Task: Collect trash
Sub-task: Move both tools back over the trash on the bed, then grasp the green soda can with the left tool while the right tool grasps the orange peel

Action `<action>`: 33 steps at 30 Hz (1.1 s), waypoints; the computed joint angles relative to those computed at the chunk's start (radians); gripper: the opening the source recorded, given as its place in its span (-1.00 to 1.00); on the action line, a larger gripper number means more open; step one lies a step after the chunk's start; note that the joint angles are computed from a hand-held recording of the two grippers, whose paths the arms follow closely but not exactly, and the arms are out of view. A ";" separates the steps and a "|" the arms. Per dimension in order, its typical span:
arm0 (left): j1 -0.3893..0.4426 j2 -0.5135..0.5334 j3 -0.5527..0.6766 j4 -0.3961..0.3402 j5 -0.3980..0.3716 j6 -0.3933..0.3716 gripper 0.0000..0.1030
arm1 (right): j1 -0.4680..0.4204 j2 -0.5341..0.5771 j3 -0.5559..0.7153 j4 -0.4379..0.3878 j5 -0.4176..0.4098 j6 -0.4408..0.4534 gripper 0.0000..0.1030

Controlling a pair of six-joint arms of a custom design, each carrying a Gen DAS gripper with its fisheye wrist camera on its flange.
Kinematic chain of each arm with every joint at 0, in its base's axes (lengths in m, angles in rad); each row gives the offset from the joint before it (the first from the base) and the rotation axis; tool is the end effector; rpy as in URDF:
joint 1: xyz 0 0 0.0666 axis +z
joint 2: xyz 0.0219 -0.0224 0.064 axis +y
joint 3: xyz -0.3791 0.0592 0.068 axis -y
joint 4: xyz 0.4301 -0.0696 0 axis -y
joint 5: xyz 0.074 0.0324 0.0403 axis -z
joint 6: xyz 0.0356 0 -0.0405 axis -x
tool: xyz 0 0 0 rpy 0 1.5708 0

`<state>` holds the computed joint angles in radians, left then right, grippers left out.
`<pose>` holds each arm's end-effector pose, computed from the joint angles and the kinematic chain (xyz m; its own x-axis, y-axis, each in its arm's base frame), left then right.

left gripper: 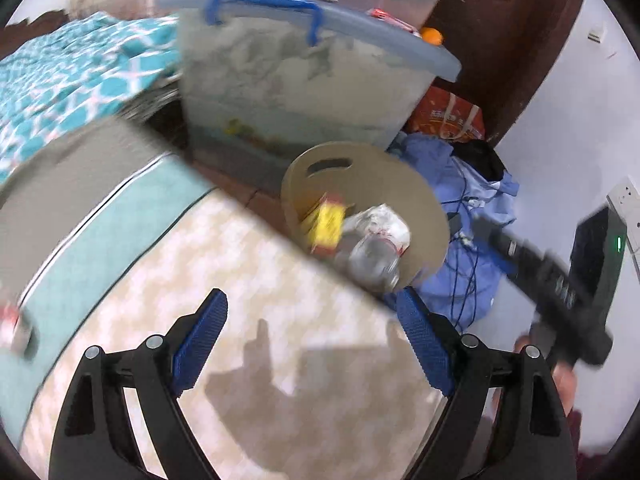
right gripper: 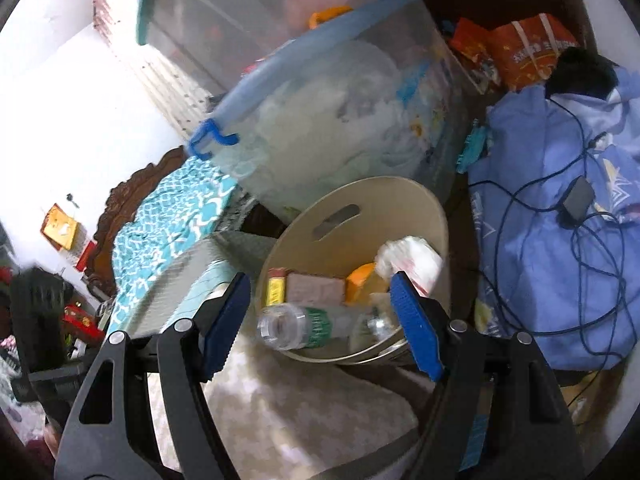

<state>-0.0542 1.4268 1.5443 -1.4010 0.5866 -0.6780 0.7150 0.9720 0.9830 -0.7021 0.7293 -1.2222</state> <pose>0.4893 -0.0467 0.4665 -0.6193 0.5567 -0.5537 0.7578 0.6085 -0.2357 0.2966 0.2256 0.4226 -0.2595 0.7028 -0.6624 0.4178 0.7001 0.5791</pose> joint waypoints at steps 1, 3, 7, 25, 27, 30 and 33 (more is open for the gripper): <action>0.039 -0.011 -0.013 -0.008 0.004 -0.023 0.60 | 0.008 0.016 0.015 0.013 -0.008 0.017 0.41; 0.114 -0.029 -0.032 -0.015 0.008 -0.062 0.60 | 0.022 0.050 0.045 0.032 -0.021 0.047 0.41; 0.294 -0.049 -0.040 -0.008 0.005 -0.116 0.60 | 0.050 0.152 0.132 0.092 -0.068 0.130 0.41; 0.882 0.334 0.448 -0.026 0.113 0.303 0.60 | 0.125 0.771 0.792 0.052 -0.501 0.414 0.41; 0.896 0.390 0.503 -0.085 0.141 0.313 0.60 | 0.128 0.838 0.880 0.030 -0.552 0.415 0.42; 0.901 0.465 0.571 -0.198 0.193 0.308 0.60 | 0.122 0.946 1.029 -0.015 -0.608 0.412 0.43; 0.895 0.513 0.610 -0.254 0.213 0.300 0.60 | 0.121 1.079 1.227 -0.107 -0.619 0.426 0.60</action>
<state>0.8409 1.9398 2.1539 -1.6546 0.8000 -0.3785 0.8362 2.0507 2.2101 -0.8094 0.1107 -0.7967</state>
